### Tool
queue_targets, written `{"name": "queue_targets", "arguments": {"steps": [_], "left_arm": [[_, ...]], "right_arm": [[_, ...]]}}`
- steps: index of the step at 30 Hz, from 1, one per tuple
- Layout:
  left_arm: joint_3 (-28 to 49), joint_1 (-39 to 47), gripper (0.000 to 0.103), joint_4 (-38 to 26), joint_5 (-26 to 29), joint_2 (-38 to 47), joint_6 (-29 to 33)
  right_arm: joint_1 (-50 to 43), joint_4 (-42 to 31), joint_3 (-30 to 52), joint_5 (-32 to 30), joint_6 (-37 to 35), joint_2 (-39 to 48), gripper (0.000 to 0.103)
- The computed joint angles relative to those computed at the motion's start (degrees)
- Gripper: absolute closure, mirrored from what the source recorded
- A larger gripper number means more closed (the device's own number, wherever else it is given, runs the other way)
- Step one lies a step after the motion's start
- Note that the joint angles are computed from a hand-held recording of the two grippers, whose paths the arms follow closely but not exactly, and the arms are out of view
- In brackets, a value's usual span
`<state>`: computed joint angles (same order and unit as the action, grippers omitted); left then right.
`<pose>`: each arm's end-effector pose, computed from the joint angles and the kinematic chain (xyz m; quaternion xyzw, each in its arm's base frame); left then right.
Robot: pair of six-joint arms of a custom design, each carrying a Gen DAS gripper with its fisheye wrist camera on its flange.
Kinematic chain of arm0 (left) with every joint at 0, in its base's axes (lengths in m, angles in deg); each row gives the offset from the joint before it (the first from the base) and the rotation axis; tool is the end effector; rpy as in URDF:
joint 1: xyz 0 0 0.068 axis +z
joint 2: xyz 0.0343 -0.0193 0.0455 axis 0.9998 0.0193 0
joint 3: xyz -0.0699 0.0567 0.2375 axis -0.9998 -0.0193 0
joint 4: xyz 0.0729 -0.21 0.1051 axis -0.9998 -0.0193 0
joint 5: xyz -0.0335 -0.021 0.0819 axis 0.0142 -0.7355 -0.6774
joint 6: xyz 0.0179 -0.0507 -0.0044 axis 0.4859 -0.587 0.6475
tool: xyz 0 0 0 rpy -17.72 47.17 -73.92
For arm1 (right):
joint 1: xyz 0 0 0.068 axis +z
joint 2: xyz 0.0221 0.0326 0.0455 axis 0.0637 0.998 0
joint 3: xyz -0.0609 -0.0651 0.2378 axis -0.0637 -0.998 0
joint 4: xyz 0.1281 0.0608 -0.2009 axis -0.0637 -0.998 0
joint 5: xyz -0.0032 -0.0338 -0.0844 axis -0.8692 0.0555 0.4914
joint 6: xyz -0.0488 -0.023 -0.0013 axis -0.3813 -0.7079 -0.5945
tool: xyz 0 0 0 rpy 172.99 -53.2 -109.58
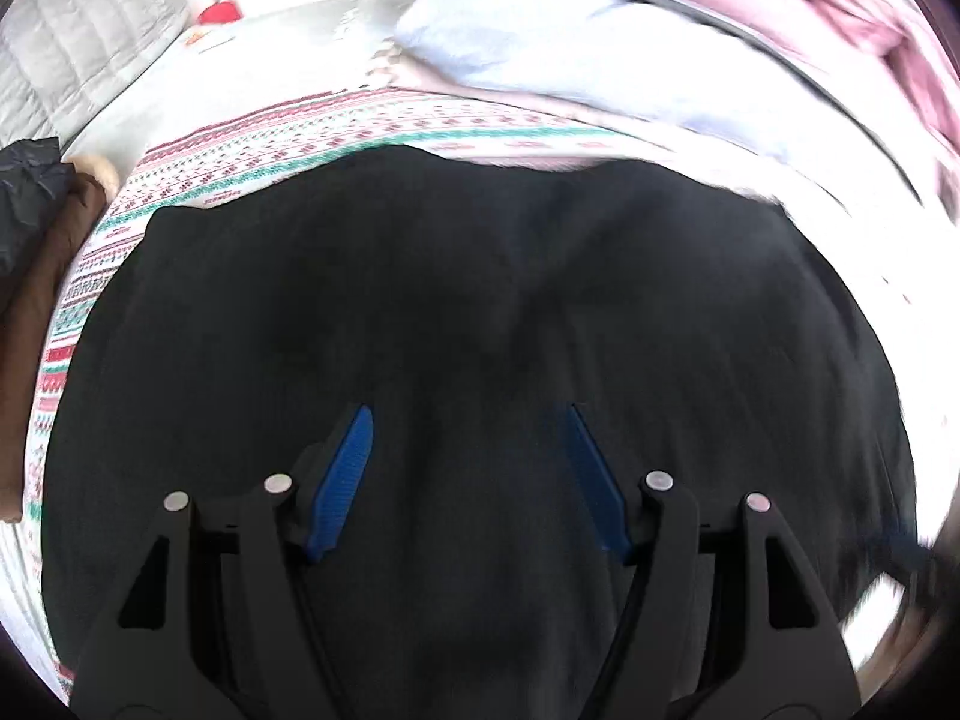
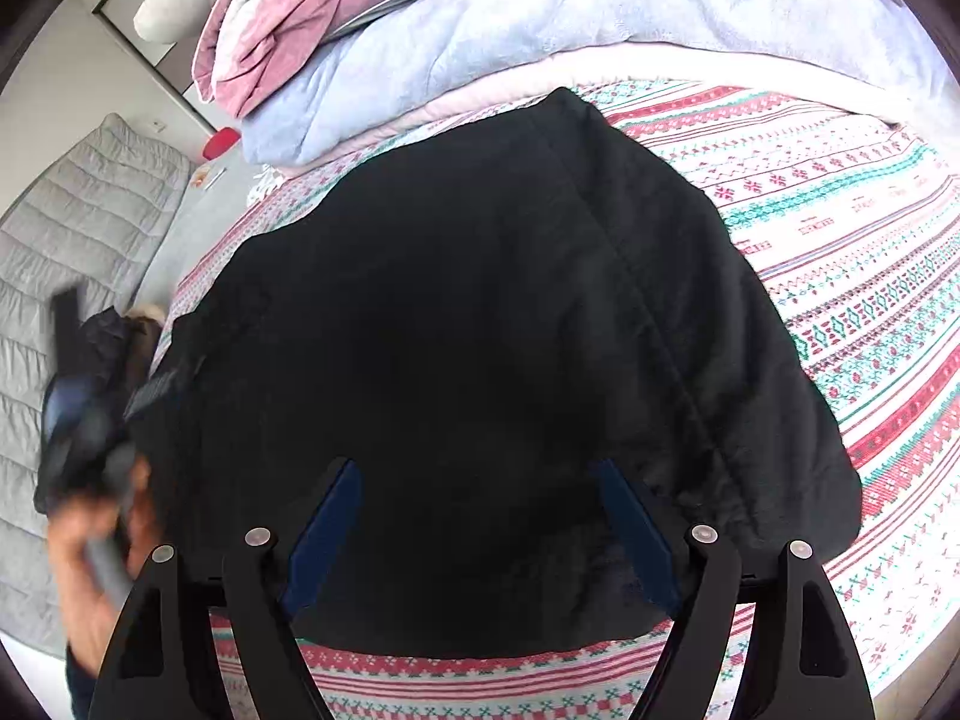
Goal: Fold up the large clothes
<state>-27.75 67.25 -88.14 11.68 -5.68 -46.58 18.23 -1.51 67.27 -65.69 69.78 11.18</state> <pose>0.2114 -0.0728 0.2658 -0.1462 0.9512 0.0136 0.2712 0.2800 0.0847 0.2510 -0.0551 0.9621 0.2044 0.1721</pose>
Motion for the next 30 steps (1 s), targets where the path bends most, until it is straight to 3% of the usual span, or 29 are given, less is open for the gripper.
{"name": "queue_targets", "arguments": {"steps": [4, 7, 11, 21, 30], "left_arm": [[-3.2, -17.1, 0.036, -8.8, -7.6, -7.0, -10.4], [-5.8, -25.2, 0.036, -11.6, -10.4, -8.4, -16.9], [-12.4, -27.6, 0.035, -7.8, -12.2, -9.6, -19.1], [-14.0, -28.6, 0.034, -5.9, -13.4, -9.4, -19.8], [-14.3, -30.4, 0.034, -6.2, -14.5, -9.0, -22.2]], "right_arm": [[0.1, 0.2, -0.3, 0.0, 0.3, -0.7, 0.02], [1.1, 0.5, -0.7, 1.4, 0.8, -1.3, 0.02], [2.0, 0.8, -1.4, 2.4, 1.1, -1.9, 0.02], [-1.5, 0.6, -2.8, 4.1, -0.5, -1.3, 0.02], [-8.7, 1.3, -5.7, -0.5, -3.6, -5.3, 0.02]]}}
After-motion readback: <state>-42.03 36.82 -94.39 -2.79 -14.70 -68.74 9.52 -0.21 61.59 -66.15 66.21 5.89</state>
